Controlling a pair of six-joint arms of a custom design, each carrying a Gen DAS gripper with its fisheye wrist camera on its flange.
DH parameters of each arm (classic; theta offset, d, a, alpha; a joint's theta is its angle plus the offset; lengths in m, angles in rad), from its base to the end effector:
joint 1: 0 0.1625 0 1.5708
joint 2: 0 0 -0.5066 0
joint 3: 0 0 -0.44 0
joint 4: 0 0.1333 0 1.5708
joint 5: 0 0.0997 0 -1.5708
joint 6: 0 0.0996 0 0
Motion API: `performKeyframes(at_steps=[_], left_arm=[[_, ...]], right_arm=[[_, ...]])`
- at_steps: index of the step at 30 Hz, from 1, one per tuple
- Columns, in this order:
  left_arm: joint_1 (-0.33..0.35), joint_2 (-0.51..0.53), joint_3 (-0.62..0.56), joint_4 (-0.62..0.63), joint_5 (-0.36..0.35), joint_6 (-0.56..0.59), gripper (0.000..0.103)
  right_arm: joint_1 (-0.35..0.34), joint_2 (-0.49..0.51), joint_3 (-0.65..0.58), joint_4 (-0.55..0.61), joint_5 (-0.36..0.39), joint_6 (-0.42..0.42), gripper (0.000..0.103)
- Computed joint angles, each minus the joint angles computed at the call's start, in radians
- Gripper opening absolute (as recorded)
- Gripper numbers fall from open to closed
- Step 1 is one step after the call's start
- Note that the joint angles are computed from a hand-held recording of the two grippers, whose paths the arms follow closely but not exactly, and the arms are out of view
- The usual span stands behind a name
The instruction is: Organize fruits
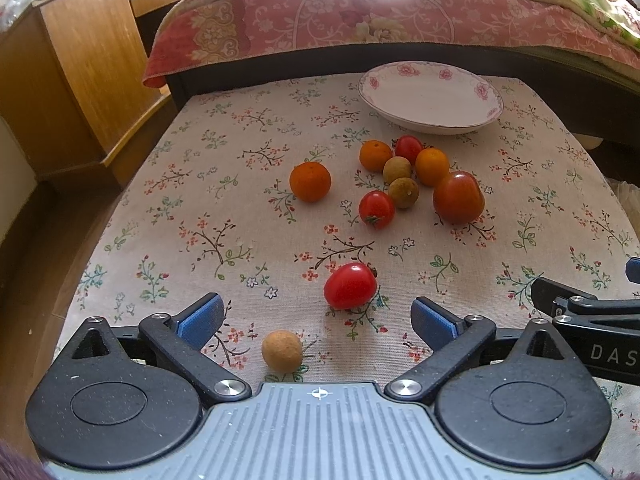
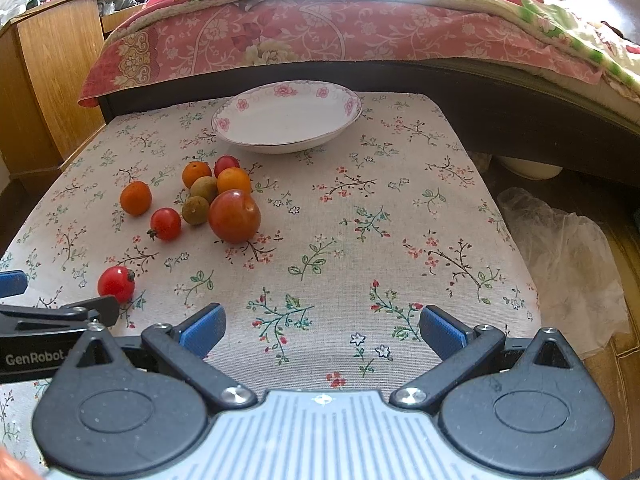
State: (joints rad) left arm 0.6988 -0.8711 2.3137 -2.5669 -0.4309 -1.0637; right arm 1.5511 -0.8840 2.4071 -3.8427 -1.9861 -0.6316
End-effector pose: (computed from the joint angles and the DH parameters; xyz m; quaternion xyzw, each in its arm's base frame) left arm -0.2040 -0.4637 0.0331 0.0403 0.8287 -0.3277 0.4519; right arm 0.0837 -0.4790 0.1159 0.2024 -0.8911 0.2777 0.2963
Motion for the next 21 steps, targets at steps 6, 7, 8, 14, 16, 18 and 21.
performKeyframes(at_steps=[6, 7, 8, 14, 16, 18, 21], left_arm=[[-0.001, 0.0, -0.001, 0.006, 0.0, -0.003, 0.101], [-0.001, 0.0, -0.001, 0.004, 0.0, -0.002, 0.101], [-0.001, 0.0, -0.001, 0.004, 0.0, -0.002, 0.101], [-0.001, 0.001, -0.001, 0.003, -0.001, -0.002, 0.1], [-0.001, 0.001, 0.0, 0.001, -0.001, 0.0, 0.1], [0.0, 0.002, -0.001, 0.001, -0.001, 0.0, 0.1], [0.0, 0.003, -0.002, 0.002, 0.0, 0.0, 0.1]], right_arm=[[0.0, 0.002, -0.001, 0.001, 0.0, 0.0, 0.103], [0.0, 0.001, -0.001, 0.003, 0.0, 0.001, 0.103], [-0.001, 0.001, 0.0, 0.004, 0.001, 0.002, 0.103], [-0.002, 0.001, -0.004, 0.01, 0.002, 0.003, 0.103], [-0.002, 0.001, -0.004, 0.011, 0.001, 0.003, 0.103], [-0.002, 0.002, -0.004, 0.011, 0.001, 0.003, 0.103], [-0.003, 0.003, -0.004, 0.01, 0.001, 0.003, 0.103]])
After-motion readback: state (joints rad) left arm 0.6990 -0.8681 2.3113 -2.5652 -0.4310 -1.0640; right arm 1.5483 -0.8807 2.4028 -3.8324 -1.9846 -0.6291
